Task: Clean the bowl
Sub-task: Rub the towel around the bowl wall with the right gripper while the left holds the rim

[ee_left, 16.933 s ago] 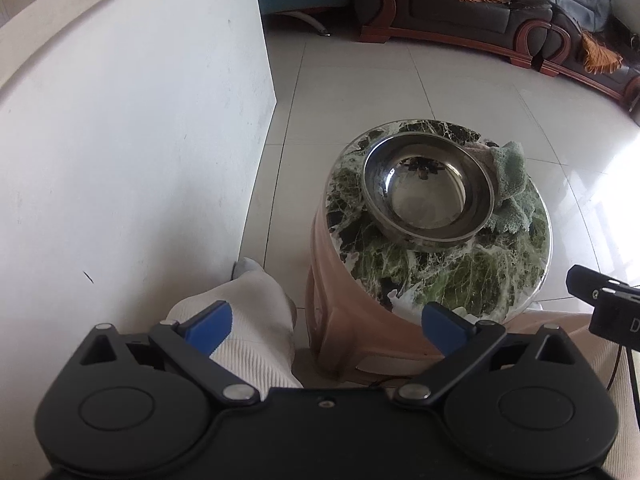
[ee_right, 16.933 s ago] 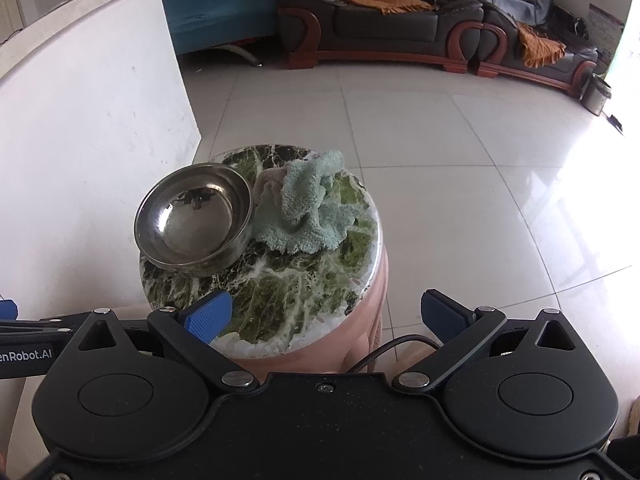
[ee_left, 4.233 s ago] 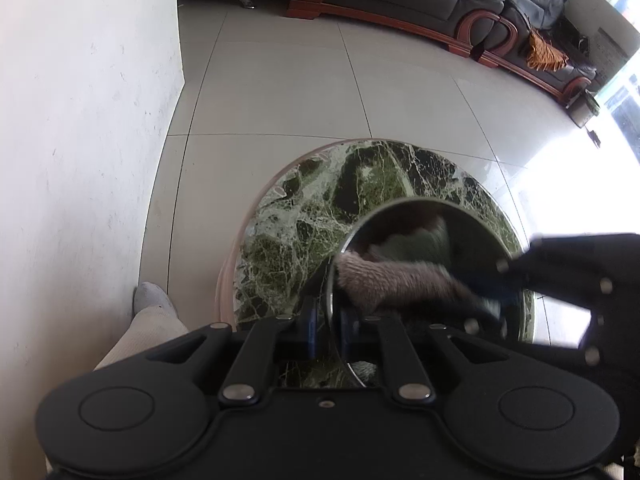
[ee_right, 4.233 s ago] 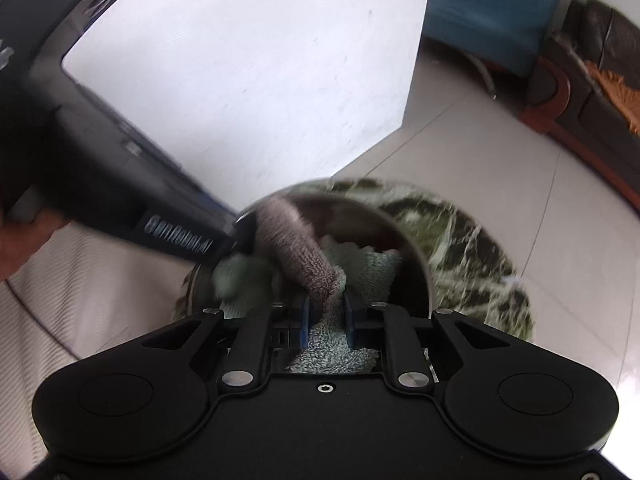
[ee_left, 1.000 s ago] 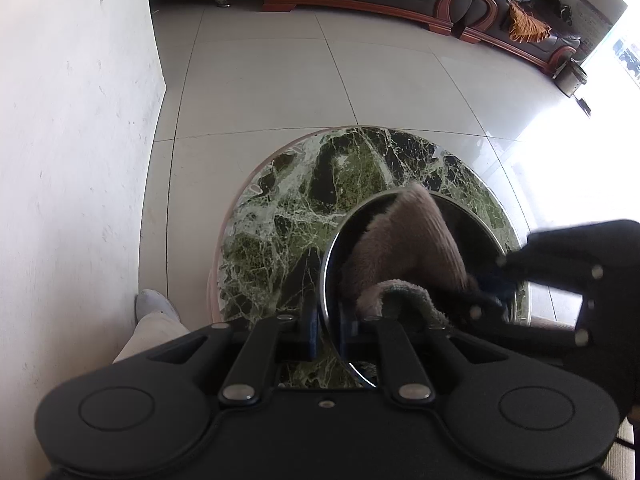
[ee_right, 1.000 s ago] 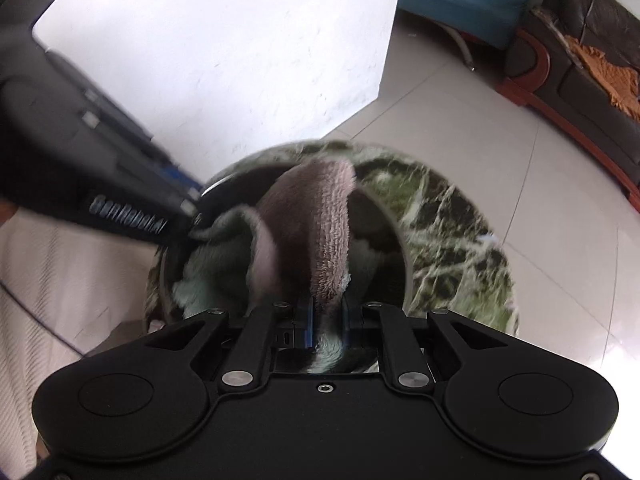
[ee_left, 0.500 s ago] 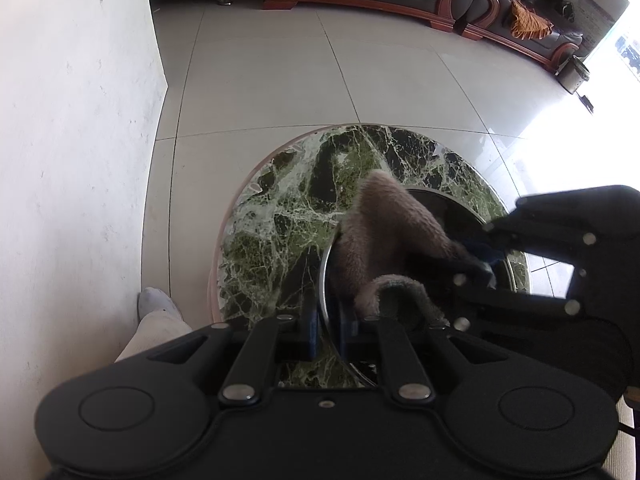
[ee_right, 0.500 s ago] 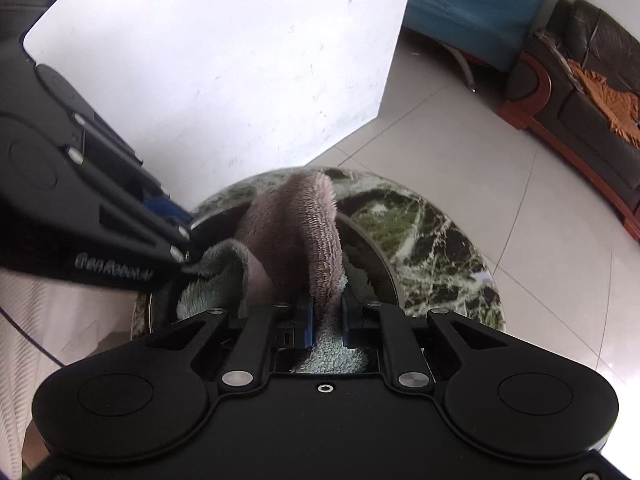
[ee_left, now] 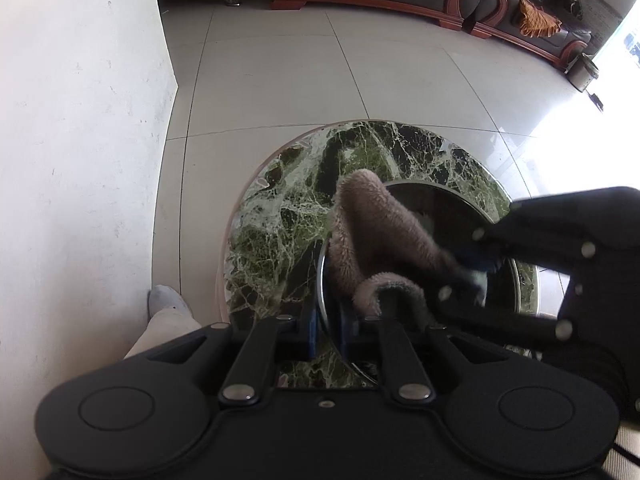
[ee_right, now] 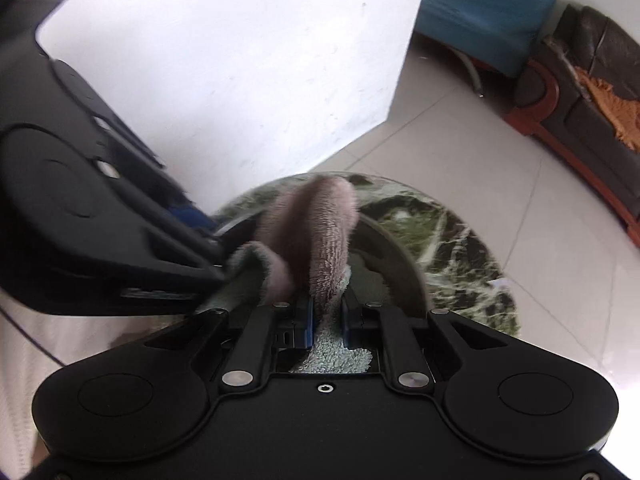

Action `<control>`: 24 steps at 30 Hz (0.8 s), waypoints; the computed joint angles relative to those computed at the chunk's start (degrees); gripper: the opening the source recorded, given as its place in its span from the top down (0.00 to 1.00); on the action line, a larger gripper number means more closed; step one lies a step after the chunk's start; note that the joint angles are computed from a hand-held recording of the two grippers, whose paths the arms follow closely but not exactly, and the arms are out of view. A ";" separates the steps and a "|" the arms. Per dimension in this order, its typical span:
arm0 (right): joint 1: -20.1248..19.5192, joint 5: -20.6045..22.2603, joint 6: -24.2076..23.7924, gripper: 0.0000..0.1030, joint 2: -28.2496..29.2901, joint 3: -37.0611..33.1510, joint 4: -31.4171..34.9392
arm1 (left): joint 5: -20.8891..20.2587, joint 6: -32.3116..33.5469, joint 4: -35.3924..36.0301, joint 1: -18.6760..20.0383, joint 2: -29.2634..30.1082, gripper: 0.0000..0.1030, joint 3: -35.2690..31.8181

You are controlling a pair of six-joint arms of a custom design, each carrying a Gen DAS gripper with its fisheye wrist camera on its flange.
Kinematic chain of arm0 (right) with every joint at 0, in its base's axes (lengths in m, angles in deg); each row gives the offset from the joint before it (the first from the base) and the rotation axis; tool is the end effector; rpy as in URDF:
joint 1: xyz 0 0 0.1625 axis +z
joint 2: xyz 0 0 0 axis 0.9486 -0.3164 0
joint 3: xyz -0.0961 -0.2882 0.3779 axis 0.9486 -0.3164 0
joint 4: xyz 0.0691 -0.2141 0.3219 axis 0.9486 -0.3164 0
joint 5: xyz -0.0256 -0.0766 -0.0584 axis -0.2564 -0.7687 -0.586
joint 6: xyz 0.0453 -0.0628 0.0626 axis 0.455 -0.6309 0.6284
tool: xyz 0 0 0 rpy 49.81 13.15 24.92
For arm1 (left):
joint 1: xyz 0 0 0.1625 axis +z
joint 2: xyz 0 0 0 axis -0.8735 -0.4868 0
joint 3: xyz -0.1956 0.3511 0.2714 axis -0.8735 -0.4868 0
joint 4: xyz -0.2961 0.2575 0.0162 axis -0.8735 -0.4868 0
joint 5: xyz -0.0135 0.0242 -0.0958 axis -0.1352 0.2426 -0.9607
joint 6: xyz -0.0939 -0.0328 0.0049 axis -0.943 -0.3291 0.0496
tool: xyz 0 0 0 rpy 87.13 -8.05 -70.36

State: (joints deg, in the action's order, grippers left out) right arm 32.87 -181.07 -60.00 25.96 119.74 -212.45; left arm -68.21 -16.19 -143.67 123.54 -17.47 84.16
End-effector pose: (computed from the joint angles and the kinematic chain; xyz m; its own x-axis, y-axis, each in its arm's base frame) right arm 0.2150 -0.5589 -0.0129 -0.5407 -0.3814 0.7498 -0.6552 0.7500 -0.0910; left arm -0.0950 -0.5892 0.1306 -0.6971 0.4797 -0.5328 0.5575 0.8300 0.0178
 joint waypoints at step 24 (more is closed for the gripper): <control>-0.54 0.73 3.67 0.88 -1.42 4.27 0.97 | 1.63 1.50 -0.37 -0.95 0.46 0.90 0.41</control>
State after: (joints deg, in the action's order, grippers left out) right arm 32.33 -180.35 -56.34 24.54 124.00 -211.48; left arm -66.58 -14.69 -144.04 122.58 -17.01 84.56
